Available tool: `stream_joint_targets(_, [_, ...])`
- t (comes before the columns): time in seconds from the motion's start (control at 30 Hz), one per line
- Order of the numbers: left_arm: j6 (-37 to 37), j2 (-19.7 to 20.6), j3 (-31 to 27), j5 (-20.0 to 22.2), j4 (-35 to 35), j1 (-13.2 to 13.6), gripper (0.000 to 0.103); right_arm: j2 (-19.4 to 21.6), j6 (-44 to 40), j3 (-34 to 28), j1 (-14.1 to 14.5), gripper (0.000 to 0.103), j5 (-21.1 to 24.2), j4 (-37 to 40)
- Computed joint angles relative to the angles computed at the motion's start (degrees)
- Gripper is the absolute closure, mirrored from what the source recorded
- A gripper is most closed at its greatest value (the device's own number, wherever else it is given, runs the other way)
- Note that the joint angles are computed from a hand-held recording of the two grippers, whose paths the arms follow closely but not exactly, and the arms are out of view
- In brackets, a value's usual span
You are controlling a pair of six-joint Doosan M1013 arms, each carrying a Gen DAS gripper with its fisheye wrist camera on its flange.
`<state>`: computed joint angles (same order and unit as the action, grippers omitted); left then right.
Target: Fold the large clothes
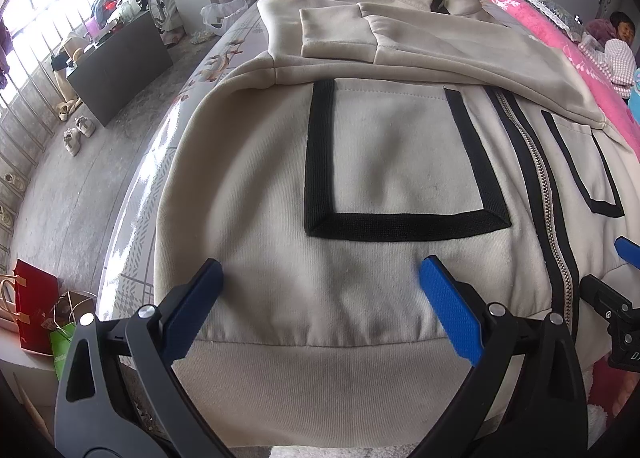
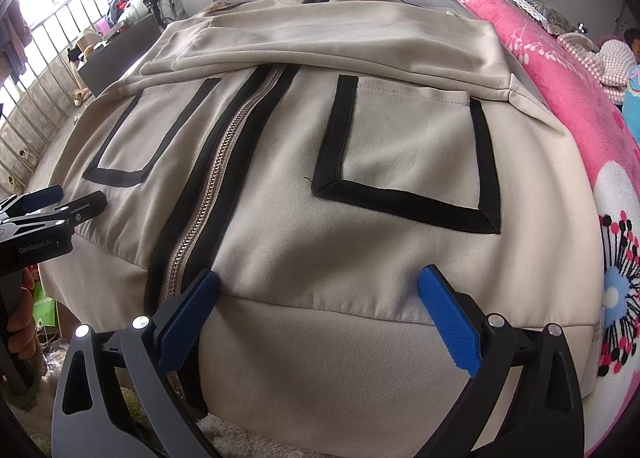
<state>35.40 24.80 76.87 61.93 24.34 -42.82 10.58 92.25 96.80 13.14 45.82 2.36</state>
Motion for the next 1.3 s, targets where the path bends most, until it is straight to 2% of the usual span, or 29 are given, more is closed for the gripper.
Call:
stream_joint_targets(0.27, [0.0, -1.0, 1.7, -2.5, 0.8, 0.0, 0.007, 0.0, -0.1, 0.1, 0.0, 0.006, -0.2, 0.0])
stream_joint_targets(0.43, [-1.6, -1.9, 3.2, -3.1, 4.2, -0.6, 0.007, -0.2, -0.3, 0.3, -0.1, 0.006, -0.5, 0.1])
stream_joint_targets(0.47, [-2.7, -2.7, 4.1, -4.0, 5.2, -0.6, 0.007, -0.2, -0.4, 0.3, -0.1, 0.006, -0.6, 0.1])
stream_joint_targets(0.63, [-7.7, -9.5, 12.5, -13.8, 7.3, 0.0, 0.008, -0.4, -0.5, 0.6, -0.1, 0.006, -1.2, 0.1])
stream_joint_targets(0.7, [-8.3, -11.7, 15.2, -15.5, 6.5, 0.3, 0.009, -0.4, -0.6, 0.7, -0.1, 0.006, -1.5, 0.2])
stream_joint_targets(0.73, [-8.6, -12.6, 16.4, -16.1, 6.1, 0.4, 0.013, -0.4, -0.6, 0.8, -0.1, 0.006, -1.7, 0.2])
stream_joint_targets(0.77, [-8.3, -13.2, 17.3, -16.5, 5.2, 0.4, 0.022, -0.5, -0.6, 1.0, -0.1, 0.006, -1.9, 0.2])
stream_joint_targets(0.83, [-7.2, -14.3, 18.9, -17.9, 1.5, 0.9, 0.033, -0.5, -0.7, 1.0, -0.1, 0.006, -2.0, 0.2])
stream_joint_targets(0.97, [-4.2, -15.9, 22.2, -23.7, -8.7, 2.3, 0.050, -0.6, -0.7, 1.1, -0.1, 0.006, -2.0, 0.2])
stream_joint_targets(1.1, [-3.3, -16.0, 23.7, -27.1, -14.4, 3.6, 0.051, -0.6, -0.8, 1.1, -0.1, 0.006, -2.0, 0.2])
stream_joint_targets(1.3, [3.3, -15.2, 25.3, -31.1, -26.9, 6.1, 0.051, -0.6, -0.8, 1.1, -0.1, 0.006, -2.0, 0.2])
